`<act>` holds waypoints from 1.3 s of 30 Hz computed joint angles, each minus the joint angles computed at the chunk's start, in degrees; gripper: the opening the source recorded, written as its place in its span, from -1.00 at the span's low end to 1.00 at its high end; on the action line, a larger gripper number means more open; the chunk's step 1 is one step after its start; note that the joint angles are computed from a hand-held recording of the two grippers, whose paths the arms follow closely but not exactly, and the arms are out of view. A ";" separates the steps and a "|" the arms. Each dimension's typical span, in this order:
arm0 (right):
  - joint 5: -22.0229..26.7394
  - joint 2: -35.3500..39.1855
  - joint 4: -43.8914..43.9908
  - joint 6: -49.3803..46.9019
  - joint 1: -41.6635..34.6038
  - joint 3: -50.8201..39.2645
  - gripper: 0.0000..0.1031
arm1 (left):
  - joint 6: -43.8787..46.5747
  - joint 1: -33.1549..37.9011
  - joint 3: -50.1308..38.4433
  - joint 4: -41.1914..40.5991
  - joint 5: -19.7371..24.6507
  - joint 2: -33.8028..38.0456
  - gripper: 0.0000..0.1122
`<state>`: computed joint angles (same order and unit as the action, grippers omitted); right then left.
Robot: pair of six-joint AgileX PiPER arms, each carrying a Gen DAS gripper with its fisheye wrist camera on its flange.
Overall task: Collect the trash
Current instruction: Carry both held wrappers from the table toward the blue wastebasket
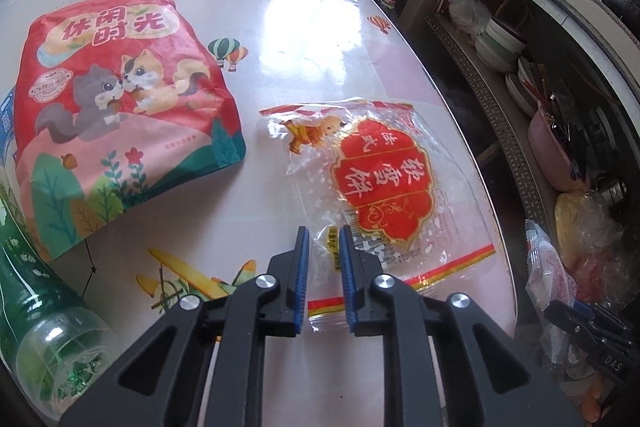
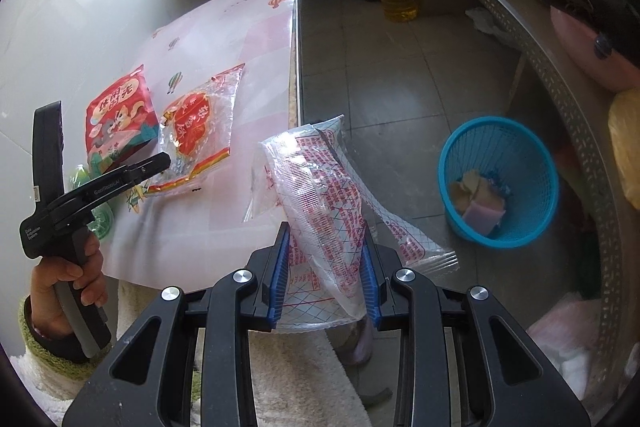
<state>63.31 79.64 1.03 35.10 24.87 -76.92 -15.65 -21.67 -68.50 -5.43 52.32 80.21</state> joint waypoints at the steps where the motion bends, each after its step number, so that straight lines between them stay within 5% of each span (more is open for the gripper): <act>1: -0.02 -0.04 0.01 0.04 -0.10 0.05 -0.43 | 0.40 0.28 0.00 -0.31 -0.06 -0.13 -0.81; 17: 0.47 -1.88 -1.35 2.37 -2.58 2.02 -0.43 | 8.56 3.34 -3.40 -11.78 -1.16 -5.49 -0.87; 39: 0.29 -8.04 -0.06 2.15 -11.94 7.54 -0.42 | 2.34 -11.55 -12.98 -1.87 -2.00 1.67 -0.86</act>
